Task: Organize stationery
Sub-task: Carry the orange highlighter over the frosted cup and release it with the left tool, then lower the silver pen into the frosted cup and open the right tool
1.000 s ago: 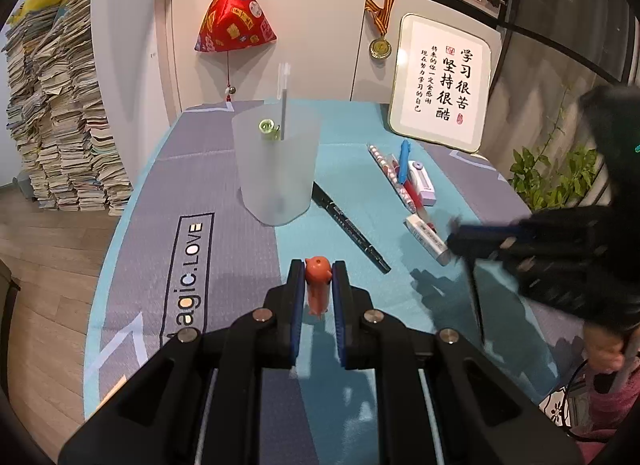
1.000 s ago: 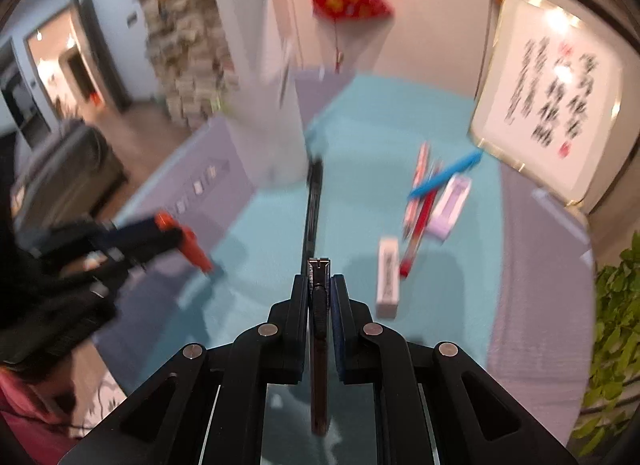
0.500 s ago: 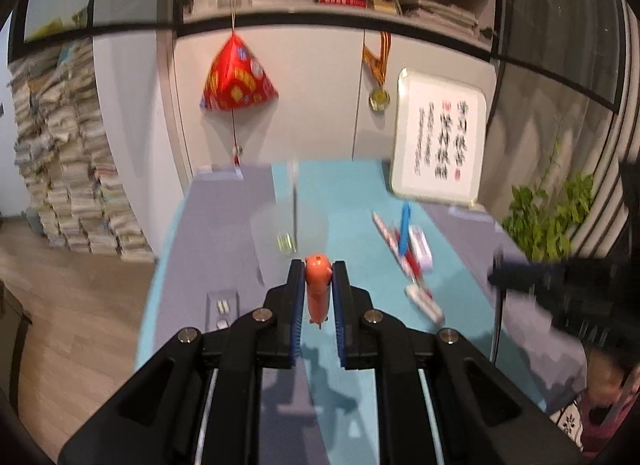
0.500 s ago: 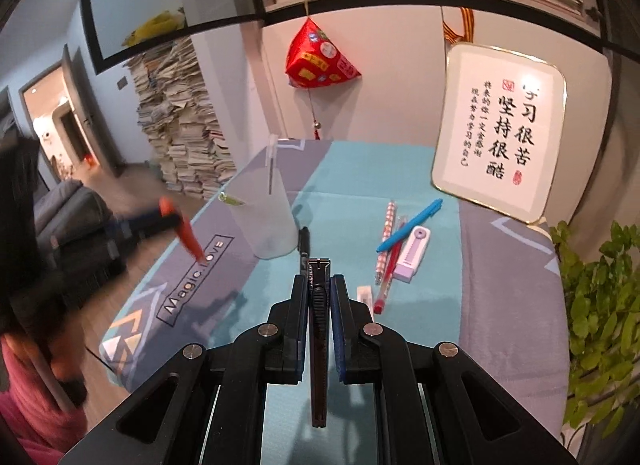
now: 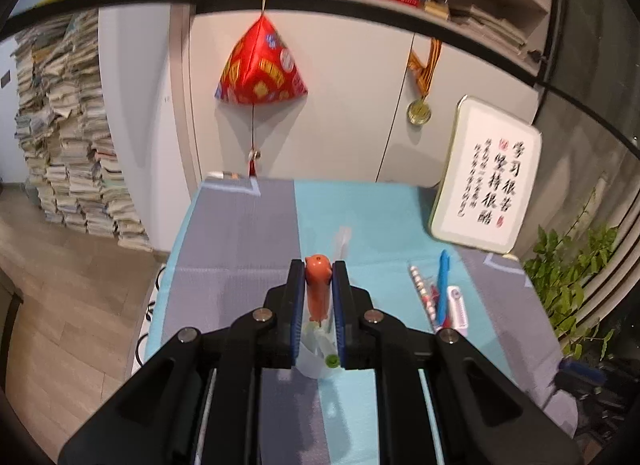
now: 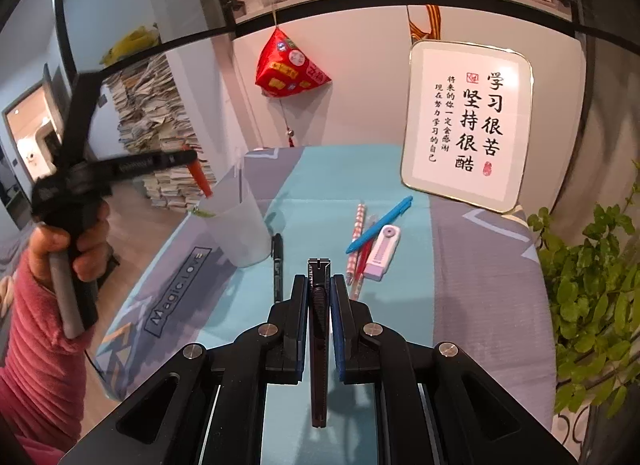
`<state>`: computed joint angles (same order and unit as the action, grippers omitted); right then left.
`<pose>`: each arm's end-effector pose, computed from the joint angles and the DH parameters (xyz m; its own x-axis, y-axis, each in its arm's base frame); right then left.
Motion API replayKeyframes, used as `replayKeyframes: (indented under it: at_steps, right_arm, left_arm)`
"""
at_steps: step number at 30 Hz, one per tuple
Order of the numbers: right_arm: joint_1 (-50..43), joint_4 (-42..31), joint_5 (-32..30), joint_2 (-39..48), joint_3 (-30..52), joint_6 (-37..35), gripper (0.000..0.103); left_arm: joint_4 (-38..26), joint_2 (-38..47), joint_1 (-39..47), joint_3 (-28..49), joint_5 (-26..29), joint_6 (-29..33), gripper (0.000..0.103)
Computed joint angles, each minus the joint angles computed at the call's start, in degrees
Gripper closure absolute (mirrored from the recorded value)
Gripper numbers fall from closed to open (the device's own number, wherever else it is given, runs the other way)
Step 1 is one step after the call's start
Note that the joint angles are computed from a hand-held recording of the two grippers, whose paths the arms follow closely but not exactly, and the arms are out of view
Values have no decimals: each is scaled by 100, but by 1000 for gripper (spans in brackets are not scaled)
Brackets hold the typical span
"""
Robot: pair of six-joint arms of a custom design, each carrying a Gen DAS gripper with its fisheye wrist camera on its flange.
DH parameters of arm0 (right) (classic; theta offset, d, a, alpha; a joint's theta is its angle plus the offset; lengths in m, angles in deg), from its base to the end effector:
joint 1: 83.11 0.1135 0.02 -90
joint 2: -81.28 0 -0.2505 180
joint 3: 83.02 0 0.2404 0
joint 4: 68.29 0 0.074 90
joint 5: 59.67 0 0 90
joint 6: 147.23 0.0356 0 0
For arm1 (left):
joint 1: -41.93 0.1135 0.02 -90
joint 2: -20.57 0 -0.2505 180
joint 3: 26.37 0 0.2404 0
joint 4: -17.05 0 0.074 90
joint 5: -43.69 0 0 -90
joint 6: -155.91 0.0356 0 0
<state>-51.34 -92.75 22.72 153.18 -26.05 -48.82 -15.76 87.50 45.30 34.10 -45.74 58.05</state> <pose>0.2176 0.1403 0.2203 -0.6228 -0.2152 -0.7522 -0.5234 0.8292 0.1962 0.2452 0.0141 0.2475 -0.6190 -0.1734 -0.7660 -0.1370 0.9842 -0.1121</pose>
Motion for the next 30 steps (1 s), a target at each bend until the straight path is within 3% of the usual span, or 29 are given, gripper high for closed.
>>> replayKeyframes:
  at_steps: [18, 30]
  right_arm:
    - [238, -26, 105, 215, 203, -13, 91]
    - [544, -117, 308, 353, 560, 49, 91]
  left_arm:
    - [71, 323, -104, -175, -122, 121, 92]
    - [-67, -1065, 175, -1011, 25, 90, 92]
